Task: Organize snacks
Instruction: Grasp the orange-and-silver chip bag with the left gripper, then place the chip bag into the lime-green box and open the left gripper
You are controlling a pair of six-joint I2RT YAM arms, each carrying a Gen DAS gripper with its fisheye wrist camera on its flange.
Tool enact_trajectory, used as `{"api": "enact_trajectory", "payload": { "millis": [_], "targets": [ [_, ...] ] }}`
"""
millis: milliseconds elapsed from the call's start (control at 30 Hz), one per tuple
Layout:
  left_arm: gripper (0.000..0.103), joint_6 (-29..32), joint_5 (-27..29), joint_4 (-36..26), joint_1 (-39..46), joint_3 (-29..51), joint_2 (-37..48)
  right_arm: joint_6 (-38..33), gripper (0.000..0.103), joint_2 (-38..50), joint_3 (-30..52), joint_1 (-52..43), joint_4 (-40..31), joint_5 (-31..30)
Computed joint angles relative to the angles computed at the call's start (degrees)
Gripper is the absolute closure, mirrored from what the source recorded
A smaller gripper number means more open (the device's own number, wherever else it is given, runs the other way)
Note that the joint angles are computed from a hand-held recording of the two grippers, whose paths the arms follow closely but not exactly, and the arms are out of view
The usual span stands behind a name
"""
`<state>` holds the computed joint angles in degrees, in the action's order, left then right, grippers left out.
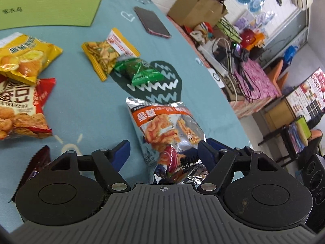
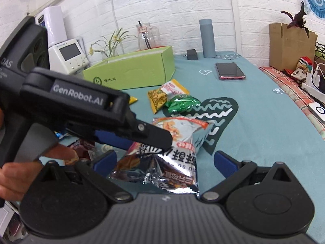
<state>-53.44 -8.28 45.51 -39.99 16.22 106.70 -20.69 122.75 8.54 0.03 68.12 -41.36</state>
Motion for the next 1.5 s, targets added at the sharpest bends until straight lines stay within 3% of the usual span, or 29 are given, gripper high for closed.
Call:
{"api": "enact_trajectory", "payload": {
  "millis": [100, 133, 167, 267, 367, 500, 633, 733, 933, 1067, 1100, 1133, 1167, 1233, 1367, 1400, 1500],
  "targets": [
    [0.053, 0.47, 3.82, 4.24, 1.8, -0.14, 3.08, 1.34, 0.008, 0.27, 1.53, 0.89, -1.94, -0.44],
    [0.065, 0.77, 5.38, 6.67, 2.56, -0.57, 4.32, 1.28, 0.015, 0.14, 1.82, 1.33, -2.74, -0.63],
    [0.066, 0.38, 6.43, 8.93, 2.92, -1.02, 5.4, 2.2, 0.024, 0.17, 1.49, 2.0, -1.85, -0.2],
    [0.072, 0.9, 9.64, 11.06, 4.92, -3.06, 4.0, 4.89, 0.029, -1.55, -1.17, 6.28, 3.92, 4.79],
    [0.072, 2.75, 10.18, 7.93, 7.46, -5.74, -3.49, 7.45, 0.029, -7.36, -1.3, 10.81, 2.3, 7.45],
    [0.072, 8.37, 13.13, -2.29, 17.0, -7.84, -17.78, 11.18, 0.028, -13.29, 4.31, 18.84, -4.19, 11.03],
    [0.072, 17.02, 17.24, -17.63, 30.26, -4.19, -30.91, 13.53, 0.028, -15.01, 17.23, 25.78, -14.32, 12.66],
    [0.072, 23.96, 20.24, -25.62, 39.83, 3.14, -32.22, 14.33, 0.028, -12.46, 31.59, 28.85, -24.56, 12.46],
    [0.072, 32.31, 23.62, -32.5, 51.44, 22.8, -16.16, 14.26, 0.028, 1.76, 64.81, 31.29, -47.93, 11.63],
    [0.073, 34.67, 23.8, -33.07, 53.92, 31.56, -4.79, 14.72, 0.028, 11.95, 79.88, 31.72, -56.42, 12.12],
    [0.072, 35.32, 23.85, -32.6, 54.29, 32.91, -2.27, 14.44, 0.025, 13.59, 81.48, 31.7, -56.83, 12.53],
    [0.073, 35.49, 23.29, -31.81, 54.31, 33.86, -0.41, 14.08, 0.014, 15.06, 83.14, 31.73, -57.35, 12.79],
    [0.071, 35.96, 21.91, -30.29, 54.13, 34.3, 1.34, 13.97, 0.009, 16.05, 83.28, 31.78, -56.19, 13.74],
    [0.056, 36.68, 19.67, -28.57, 53.94, 34.32, 2.51, 13.57, 0.009, 16.79, 82.87, 31.58, -54.03, 14.96],
    [0.052, 36.49, 20.2, -24.33, 54.25, 28.95, -1.72, 15.05, 0.008, 13.68, 77.37, 29.97, -48.82, 13.45],
    [0.05, 36.35, 20.16, -23.87, 54.02, 27.23, -3.63, 15.63, 0.001, 12.12, 74.78, 29.49, -46.68, 12.67],
    [0.043, 35.78, 20.77, -22.94, 53.16, 21.08, -10.38, 16.07, 0.001, 6.38, 65.69, 28.07, -41.47, 9.61]
  ]
}}
